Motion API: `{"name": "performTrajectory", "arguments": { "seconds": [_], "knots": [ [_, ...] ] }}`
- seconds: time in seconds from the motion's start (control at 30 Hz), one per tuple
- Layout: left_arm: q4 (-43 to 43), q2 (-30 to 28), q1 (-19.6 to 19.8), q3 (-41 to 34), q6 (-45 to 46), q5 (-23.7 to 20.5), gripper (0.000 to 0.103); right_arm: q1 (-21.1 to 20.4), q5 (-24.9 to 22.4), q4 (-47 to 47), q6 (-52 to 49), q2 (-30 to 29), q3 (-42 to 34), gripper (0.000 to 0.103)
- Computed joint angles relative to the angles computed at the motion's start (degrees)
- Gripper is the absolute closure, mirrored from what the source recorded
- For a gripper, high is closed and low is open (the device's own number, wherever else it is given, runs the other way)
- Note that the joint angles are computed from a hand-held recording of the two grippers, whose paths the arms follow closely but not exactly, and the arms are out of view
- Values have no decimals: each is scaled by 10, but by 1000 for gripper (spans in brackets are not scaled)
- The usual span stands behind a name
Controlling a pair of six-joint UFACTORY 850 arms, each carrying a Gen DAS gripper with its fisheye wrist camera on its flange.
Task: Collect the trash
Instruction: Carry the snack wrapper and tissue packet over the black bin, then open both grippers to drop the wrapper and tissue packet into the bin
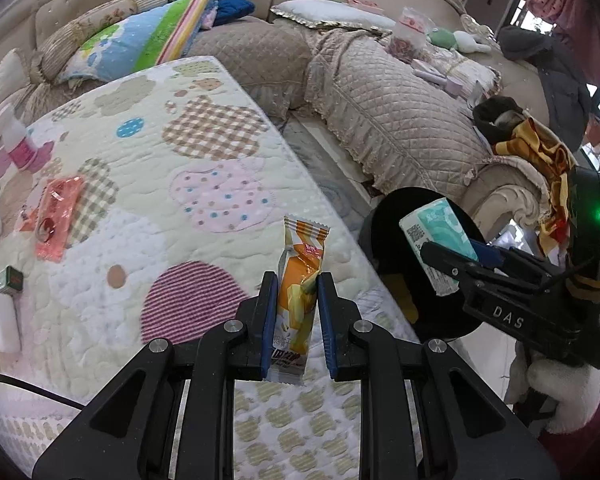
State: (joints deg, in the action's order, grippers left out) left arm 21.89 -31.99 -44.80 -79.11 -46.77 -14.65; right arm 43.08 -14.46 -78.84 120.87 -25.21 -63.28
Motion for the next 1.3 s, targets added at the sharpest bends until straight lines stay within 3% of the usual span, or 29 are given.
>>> {"name": "performTrajectory", "arguments": {
  "seconds": [0.57,0.9,1.3],
  "knots": [
    [-80,-80,-28,-113,115,-34,85,-17,-16,-32,79,50,76,56],
    [-227,-110,-24,-149,253,-36,86,-26,-8,-53,110,48,86,56],
    [-336,-134,-20,-181,350,-42,85,-30,-5,-52,120,48,93,55]
  ]
}}
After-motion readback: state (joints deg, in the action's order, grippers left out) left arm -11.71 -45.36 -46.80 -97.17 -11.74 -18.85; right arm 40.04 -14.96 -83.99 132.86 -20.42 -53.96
